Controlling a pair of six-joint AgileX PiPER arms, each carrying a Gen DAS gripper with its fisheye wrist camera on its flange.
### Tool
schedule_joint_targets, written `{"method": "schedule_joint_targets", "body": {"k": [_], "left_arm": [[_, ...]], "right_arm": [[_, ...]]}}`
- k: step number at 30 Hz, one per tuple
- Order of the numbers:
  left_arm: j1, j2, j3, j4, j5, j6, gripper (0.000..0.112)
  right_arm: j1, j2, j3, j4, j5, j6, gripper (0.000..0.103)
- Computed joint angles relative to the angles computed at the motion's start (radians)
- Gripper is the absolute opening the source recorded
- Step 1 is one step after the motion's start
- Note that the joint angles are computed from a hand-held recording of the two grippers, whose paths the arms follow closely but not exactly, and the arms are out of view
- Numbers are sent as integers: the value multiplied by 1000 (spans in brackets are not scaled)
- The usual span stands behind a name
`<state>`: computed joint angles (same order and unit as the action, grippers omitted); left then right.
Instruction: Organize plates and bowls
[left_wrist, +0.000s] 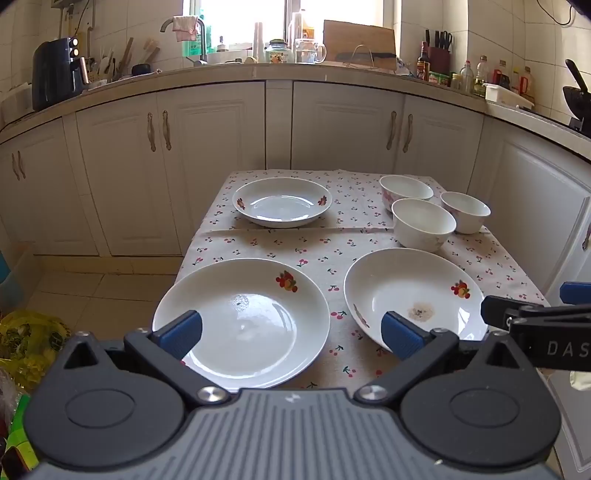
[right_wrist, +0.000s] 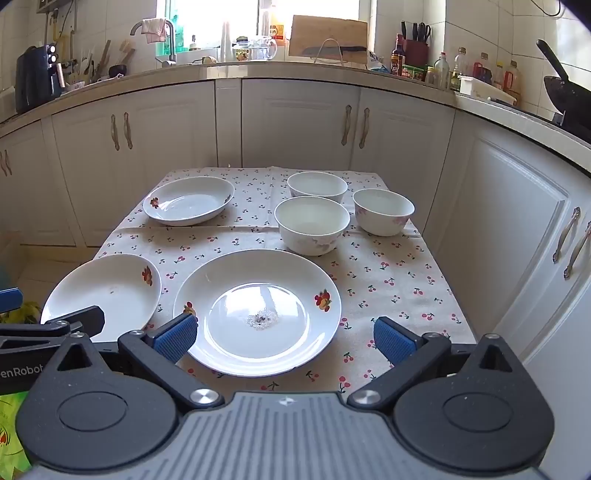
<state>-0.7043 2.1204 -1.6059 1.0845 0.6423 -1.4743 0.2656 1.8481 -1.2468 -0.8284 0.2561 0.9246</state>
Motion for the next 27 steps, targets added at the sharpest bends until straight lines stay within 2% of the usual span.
{"method": "schedule_joint_targets", "body": {"k": [1,12,27], "left_arm": [[-1,1,-2,-2,3,2,102],[12,1,-25,-45,4,54,102],[1,-7,2,-16,-5,10,102]], "right_arm": [[-4,0,-1,34,-6,-25,103],[1,-9,11,-32,0,34,103],[4,-5,7,-60,6,64,103]]}}
